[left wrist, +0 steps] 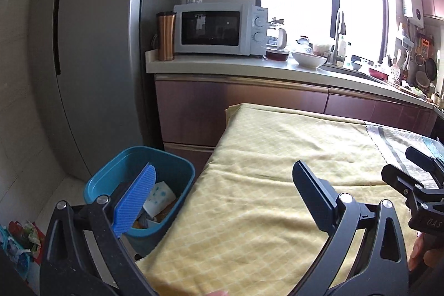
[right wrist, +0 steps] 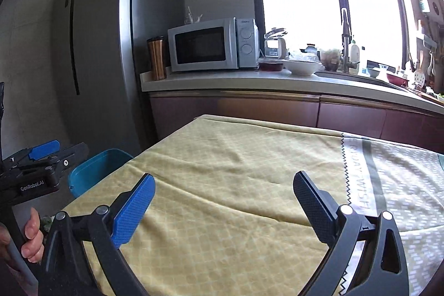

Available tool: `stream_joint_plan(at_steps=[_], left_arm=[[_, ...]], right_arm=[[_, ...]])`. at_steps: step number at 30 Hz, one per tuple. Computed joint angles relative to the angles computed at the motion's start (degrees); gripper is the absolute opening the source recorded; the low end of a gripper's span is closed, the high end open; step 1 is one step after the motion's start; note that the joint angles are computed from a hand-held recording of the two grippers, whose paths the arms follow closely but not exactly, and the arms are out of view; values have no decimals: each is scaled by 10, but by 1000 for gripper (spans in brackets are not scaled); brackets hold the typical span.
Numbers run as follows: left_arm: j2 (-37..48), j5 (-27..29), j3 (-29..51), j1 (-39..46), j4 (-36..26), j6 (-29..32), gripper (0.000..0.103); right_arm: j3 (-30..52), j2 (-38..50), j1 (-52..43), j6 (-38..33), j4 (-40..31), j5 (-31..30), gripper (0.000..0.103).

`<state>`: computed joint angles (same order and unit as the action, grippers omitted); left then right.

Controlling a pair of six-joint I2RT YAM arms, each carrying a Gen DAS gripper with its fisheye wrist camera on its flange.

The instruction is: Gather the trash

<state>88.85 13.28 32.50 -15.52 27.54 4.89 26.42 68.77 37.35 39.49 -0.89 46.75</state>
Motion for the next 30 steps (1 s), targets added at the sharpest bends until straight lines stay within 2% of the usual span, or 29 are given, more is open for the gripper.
stream_joint_plan(at_steps=[11, 21, 30], left_arm=[[-2, -38, -32, -67, 66, -5, 97], [-9, -47, -54, -94, 98, -3, 97], [-16, -57, -67, -112, 111, 2, 97]], right_arm=[[-19, -57, 44, 105, -123, 97, 96], [-25, -93, 68, 180, -203, 140, 96], [-24, -114, 84, 214, -253, 162, 96]])
